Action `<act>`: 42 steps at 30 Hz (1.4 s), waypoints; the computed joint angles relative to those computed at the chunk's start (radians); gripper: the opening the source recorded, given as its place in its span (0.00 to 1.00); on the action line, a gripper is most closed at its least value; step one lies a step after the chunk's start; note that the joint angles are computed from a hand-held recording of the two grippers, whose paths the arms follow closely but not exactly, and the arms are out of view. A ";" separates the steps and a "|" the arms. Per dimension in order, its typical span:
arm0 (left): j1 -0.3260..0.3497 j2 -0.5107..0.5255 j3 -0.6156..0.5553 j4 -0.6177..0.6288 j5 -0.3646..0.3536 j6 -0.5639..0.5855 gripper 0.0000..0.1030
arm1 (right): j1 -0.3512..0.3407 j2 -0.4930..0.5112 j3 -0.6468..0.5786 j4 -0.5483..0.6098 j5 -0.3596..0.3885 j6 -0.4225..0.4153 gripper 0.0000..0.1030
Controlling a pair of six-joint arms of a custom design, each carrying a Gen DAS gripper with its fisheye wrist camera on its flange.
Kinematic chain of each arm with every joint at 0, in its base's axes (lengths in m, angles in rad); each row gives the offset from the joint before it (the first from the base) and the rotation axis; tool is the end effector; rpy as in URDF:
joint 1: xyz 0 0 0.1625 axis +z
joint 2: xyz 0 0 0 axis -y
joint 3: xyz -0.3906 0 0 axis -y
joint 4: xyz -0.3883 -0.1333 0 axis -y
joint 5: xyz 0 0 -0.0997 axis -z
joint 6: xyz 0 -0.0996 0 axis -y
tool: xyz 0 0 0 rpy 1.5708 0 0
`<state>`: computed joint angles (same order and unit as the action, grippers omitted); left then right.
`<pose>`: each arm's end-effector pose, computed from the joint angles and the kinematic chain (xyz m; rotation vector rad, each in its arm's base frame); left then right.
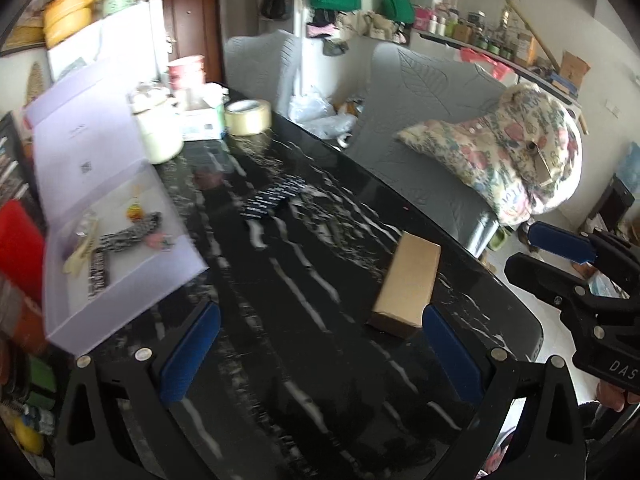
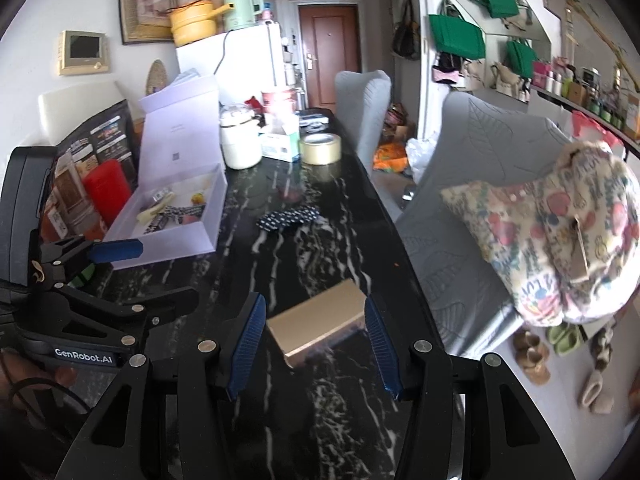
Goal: Organize rigid objects
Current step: 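Close the left gripper on the gold rectangular box and lift it, then close the right gripper on the black polka-dot scrunchie while the left holds the gold box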
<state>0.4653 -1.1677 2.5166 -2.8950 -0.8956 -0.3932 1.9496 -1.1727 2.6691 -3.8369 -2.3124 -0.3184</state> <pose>-0.2129 -0.3257 0.0628 0.9059 2.4032 -0.5909 0.1734 -0.2571 0.1520 0.4384 -2.2504 0.9435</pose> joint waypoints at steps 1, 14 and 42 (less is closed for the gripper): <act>0.008 0.021 -0.011 -0.014 -0.018 0.012 1.00 | -0.014 -0.002 0.009 -0.016 0.003 -0.008 0.50; 0.077 0.327 -0.183 -0.120 -0.138 0.192 1.00 | -0.262 -0.104 0.081 -0.050 0.141 -0.094 0.50; 0.135 0.357 -0.226 -0.056 0.014 0.137 0.43 | -0.413 -0.102 -0.110 0.220 0.273 -0.207 0.50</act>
